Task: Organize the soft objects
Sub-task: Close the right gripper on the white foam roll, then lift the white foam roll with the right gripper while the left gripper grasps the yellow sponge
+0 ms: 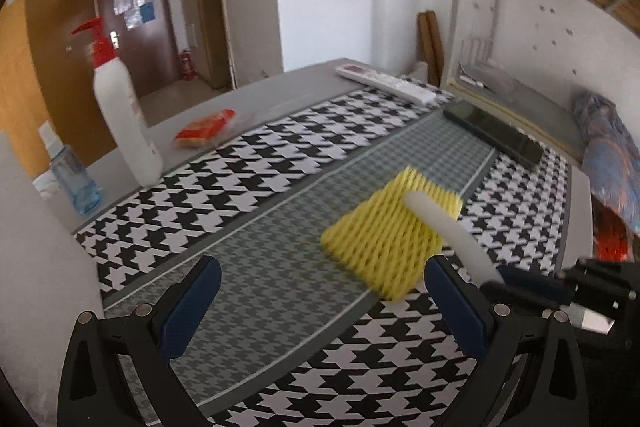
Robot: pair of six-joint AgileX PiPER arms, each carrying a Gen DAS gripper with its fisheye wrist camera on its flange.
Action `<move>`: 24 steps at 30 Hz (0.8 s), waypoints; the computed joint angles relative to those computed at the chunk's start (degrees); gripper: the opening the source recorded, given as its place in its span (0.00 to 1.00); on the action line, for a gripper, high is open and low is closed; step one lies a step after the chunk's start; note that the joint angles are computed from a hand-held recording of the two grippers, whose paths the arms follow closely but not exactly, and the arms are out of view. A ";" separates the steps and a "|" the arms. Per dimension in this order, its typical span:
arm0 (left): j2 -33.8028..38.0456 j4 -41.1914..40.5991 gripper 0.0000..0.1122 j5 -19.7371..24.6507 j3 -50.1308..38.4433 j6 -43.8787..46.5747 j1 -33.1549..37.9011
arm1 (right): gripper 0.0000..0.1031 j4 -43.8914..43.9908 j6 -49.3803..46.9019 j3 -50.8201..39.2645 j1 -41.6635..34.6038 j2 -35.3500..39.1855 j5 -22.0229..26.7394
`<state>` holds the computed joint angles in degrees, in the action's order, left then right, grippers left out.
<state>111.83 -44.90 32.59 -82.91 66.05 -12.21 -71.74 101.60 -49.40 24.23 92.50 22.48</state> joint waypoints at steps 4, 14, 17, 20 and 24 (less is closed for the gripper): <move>0.71 3.41 0.91 1.58 -1.13 -0.35 -1.37 | 0.15 -2.33 2.02 0.99 -0.98 -0.26 -1.61; 3.15 2.15 0.81 3.04 -3.28 4.59 -3.44 | 0.15 -6.69 6.01 3.92 -3.68 -1.70 -6.02; 4.22 3.22 0.73 2.14 -4.04 4.55 -4.11 | 0.15 -7.70 6.92 4.71 -4.09 -2.09 -7.00; 4.88 3.02 0.70 2.12 -4.42 5.98 -4.61 | 0.15 -7.78 7.26 5.21 -4.65 -2.16 -7.84; 4.64 1.39 0.70 1.38 -3.35 9.53 -5.46 | 0.15 -9.23 8.87 5.64 -4.99 -2.39 -8.46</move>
<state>116.47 -43.52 33.97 -86.26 75.58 -17.66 -80.97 110.47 -43.76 19.24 90.11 14.02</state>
